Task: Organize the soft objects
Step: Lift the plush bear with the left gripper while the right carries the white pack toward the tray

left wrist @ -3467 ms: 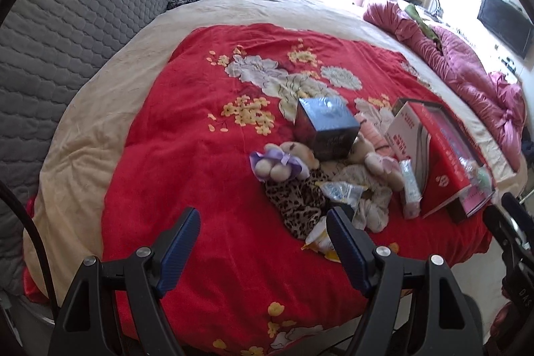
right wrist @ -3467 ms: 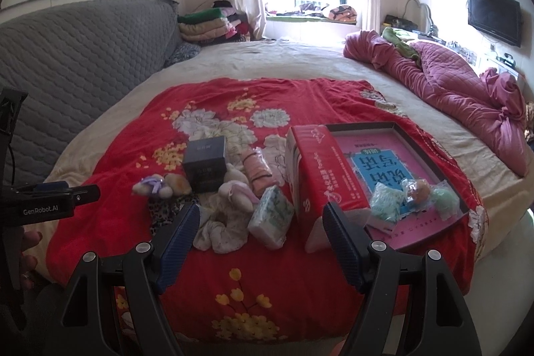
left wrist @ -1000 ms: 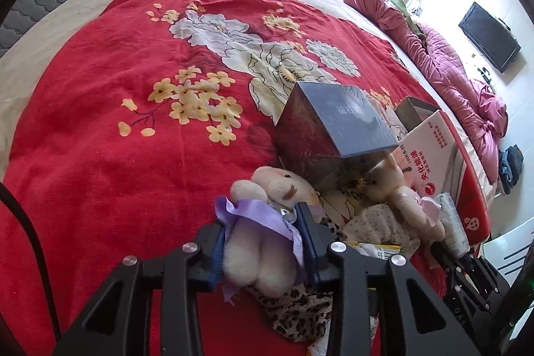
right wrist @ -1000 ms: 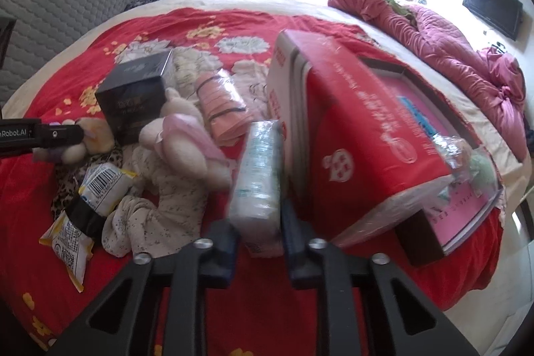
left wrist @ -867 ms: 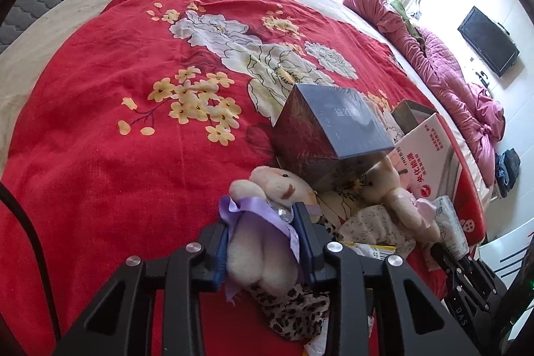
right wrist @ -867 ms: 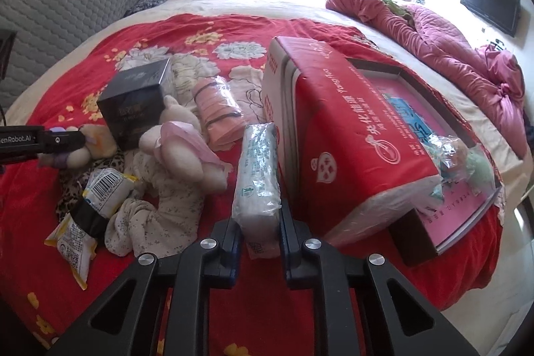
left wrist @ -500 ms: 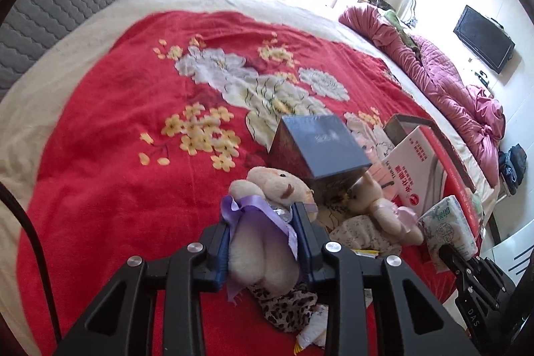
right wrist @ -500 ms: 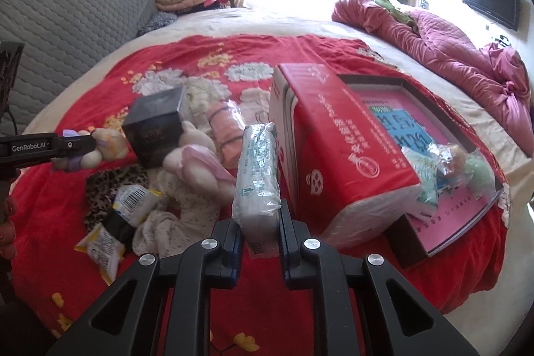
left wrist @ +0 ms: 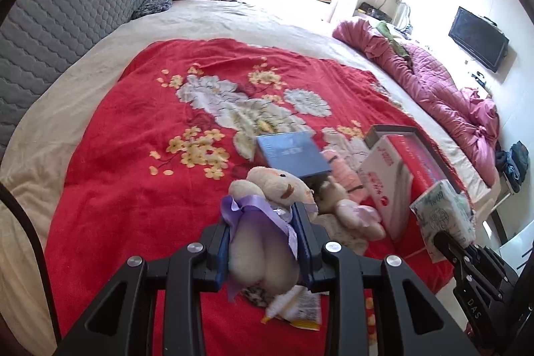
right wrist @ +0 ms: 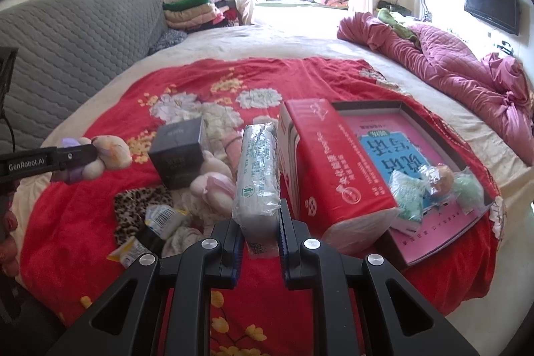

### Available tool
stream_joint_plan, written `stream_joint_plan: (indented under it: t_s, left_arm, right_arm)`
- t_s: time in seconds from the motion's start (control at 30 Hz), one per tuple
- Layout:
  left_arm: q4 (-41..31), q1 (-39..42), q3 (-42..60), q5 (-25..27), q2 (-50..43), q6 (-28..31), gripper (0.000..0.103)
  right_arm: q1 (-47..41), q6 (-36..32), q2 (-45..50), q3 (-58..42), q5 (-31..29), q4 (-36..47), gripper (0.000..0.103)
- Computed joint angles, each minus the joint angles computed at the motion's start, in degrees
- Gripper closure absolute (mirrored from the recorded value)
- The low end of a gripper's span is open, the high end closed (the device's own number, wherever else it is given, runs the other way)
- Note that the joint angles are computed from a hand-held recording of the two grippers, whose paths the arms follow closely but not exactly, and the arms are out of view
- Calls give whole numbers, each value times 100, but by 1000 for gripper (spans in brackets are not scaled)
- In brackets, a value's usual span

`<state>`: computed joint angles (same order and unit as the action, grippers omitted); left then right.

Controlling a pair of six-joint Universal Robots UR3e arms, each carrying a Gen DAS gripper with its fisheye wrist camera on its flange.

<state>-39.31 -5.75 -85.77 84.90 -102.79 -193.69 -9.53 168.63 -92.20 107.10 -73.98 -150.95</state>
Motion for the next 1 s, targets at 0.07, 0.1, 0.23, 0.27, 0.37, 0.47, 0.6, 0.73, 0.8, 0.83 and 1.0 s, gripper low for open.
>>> stream_joint_plan:
  t_s: [0.07, 0.1, 0.23, 0.27, 0.37, 0.47, 0.6, 0.73, 0.8, 0.83, 1.0]
  left_arm:
    - [-89, -141, 135, 53, -5, -68, 70]
    - [-100, -215, 192, 77, 0, -92, 70]
    - [-229, -501, 495, 135, -56, -194, 70]
    - [-256, -558, 555, 132, -71, -227, 70]
    - [-408, -755, 897, 61, -207, -377, 70]
    - [-676, -1052, 1479, 229, -482, -422, 70]
    - [-953, -1429, 2266, 410, -847, -488, 70]
    - [-1365, -1809, 3302, 622, -1345, -456, 70]
    - [-1571, -1962, 3830, 709, -1611, -479, 70]
    - [-1685, -2034, 4106, 737, -1757, -492, 70]
    - [-2359, -2298, 5590, 778, -2546, -524, 70]
  right_arm:
    - [-77, 9, -118, -26, 35, 80, 86]
    - [-141, 6, -200, -13, 81, 97, 86]
    - [-445, -9, -538, -39, 238, 257, 86]
    - [-541, -20, -622, -46, 312, 329, 86]
    - [-842, -45, -833, -137, 530, 605, 86]
    - [-1110, -101, -996, -238, 695, 881, 86]
    - [-1477, -235, -1263, -254, 904, 1139, 86]
    - [-1974, -437, -1521, -352, 1178, 1553, 86]
    - [-2218, -540, -1620, -407, 1334, 1739, 86]
    - [-2346, -619, -1687, -428, 1411, 1853, 86]
    - [-2863, -1040, -1926, -457, 1630, 2240, 86]
